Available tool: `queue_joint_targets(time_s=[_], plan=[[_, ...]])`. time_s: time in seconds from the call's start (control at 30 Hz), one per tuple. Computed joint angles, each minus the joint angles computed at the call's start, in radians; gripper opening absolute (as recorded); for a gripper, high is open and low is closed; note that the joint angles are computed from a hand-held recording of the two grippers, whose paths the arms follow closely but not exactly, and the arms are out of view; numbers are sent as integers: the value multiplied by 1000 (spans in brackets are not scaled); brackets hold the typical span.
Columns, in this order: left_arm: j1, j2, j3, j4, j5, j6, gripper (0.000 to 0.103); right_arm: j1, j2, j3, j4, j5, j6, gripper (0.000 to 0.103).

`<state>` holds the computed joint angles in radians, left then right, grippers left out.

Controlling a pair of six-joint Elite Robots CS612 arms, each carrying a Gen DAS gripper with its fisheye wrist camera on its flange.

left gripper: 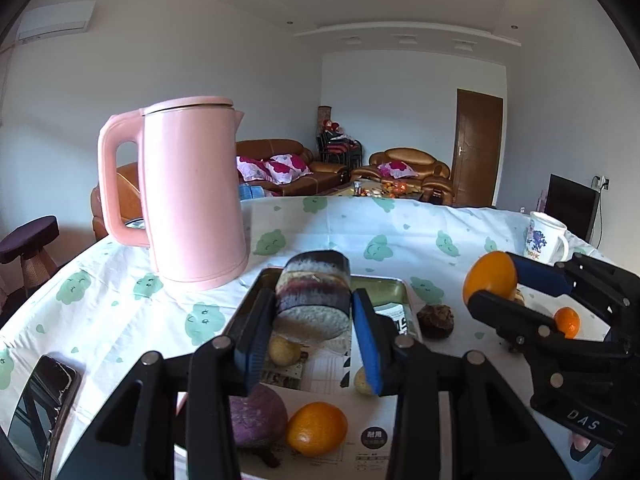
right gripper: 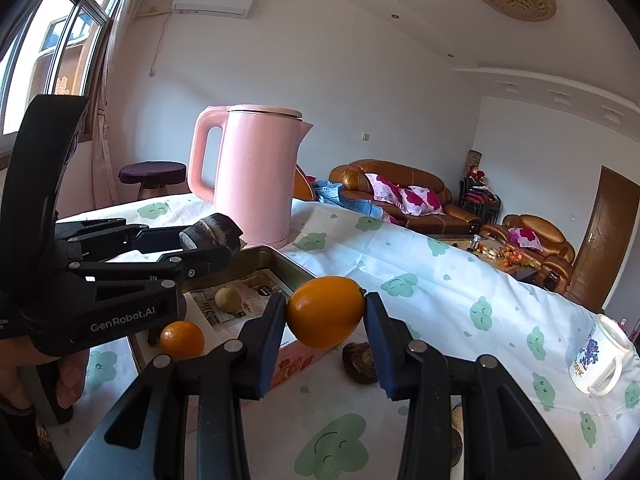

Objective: Organize fruits
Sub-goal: 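Carry the layered snack with the left tool while the right tool carries the orange, then lower the layered snack into the tin box while the right tool releases the orange there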

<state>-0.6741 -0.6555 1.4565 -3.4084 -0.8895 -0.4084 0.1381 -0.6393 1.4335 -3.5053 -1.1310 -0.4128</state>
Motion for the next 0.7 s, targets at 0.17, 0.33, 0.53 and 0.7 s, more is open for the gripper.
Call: queue_joint_targets(time_s=[0.17,0.33,0.53,0.7], plan=[[10,-8,8,26,1,-23,41,10,4,-12,22,7,-16,42],[21,-15,13,63,-3,-47,41,21,8,-24,47,16,-28,42],[28,-18,12,94,-12,-59,41,34,14,-36,89,18,-56,42],[34,-17,7,114,-30,-58,41,41,20,-45,123,15,-66,42]])
